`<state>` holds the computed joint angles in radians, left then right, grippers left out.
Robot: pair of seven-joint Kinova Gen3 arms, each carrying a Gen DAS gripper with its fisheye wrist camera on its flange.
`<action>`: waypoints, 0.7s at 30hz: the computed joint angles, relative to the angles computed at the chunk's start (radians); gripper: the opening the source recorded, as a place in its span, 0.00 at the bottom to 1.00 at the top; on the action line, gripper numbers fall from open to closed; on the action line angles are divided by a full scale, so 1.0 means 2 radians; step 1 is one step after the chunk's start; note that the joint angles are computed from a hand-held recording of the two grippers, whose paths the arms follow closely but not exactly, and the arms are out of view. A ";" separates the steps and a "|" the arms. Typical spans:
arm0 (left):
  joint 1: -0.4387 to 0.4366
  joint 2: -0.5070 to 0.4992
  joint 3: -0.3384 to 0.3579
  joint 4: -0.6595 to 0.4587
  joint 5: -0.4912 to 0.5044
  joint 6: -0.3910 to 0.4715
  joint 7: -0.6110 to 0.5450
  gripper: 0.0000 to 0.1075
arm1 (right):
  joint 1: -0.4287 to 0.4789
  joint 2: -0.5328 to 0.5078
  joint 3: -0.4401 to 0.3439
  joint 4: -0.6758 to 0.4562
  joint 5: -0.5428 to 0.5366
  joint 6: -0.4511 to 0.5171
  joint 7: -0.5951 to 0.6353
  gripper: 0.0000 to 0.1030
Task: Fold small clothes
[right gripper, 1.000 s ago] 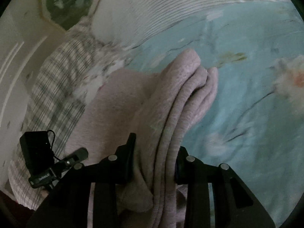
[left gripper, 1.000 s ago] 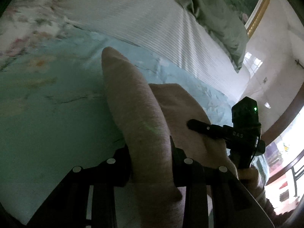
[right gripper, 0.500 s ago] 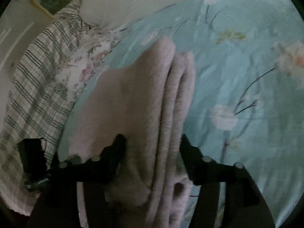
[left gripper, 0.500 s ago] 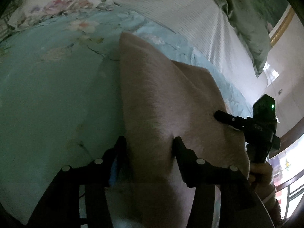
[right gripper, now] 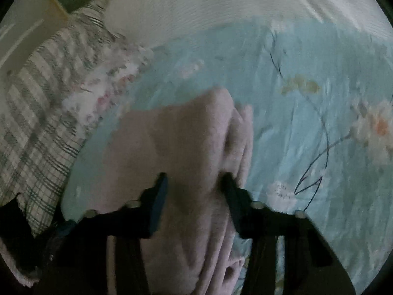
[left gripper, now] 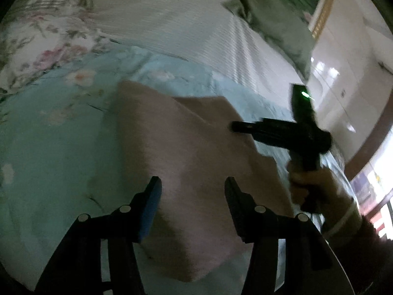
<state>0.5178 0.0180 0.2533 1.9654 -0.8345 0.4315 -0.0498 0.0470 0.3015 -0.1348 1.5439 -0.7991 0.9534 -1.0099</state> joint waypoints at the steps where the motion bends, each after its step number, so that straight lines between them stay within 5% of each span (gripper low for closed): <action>1: -0.003 0.006 0.002 -0.002 0.017 -0.007 -0.020 0.46 | 0.011 0.002 -0.007 0.001 -0.014 0.004 0.009 0.11; 5: -0.023 0.011 0.007 -0.006 0.086 -0.032 -0.102 0.36 | 0.028 -0.018 -0.008 0.000 -0.055 0.001 0.051 0.09; 10: -0.013 0.034 -0.017 -0.019 0.174 -0.044 -0.195 0.36 | -0.025 0.021 0.023 -0.045 0.020 -0.005 -0.017 0.09; 13: 0.010 0.053 -0.038 -0.027 0.180 -0.034 -0.195 0.36 | -0.022 0.037 0.016 -0.048 0.032 -0.001 -0.036 0.09; 17: 0.033 0.043 -0.053 -0.022 0.168 -0.027 -0.178 0.36 | 0.005 -0.007 0.026 0.001 -0.028 0.008 0.001 0.22; 21: 0.039 0.026 -0.048 -0.012 0.142 -0.015 -0.154 0.36 | 0.088 -0.064 -0.011 0.065 -0.093 0.048 0.083 0.36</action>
<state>0.5956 0.0705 0.1579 1.9414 -0.5496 0.4016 -0.3571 0.2238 0.1733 -0.1558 1.6740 -0.9851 1.0490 -0.8443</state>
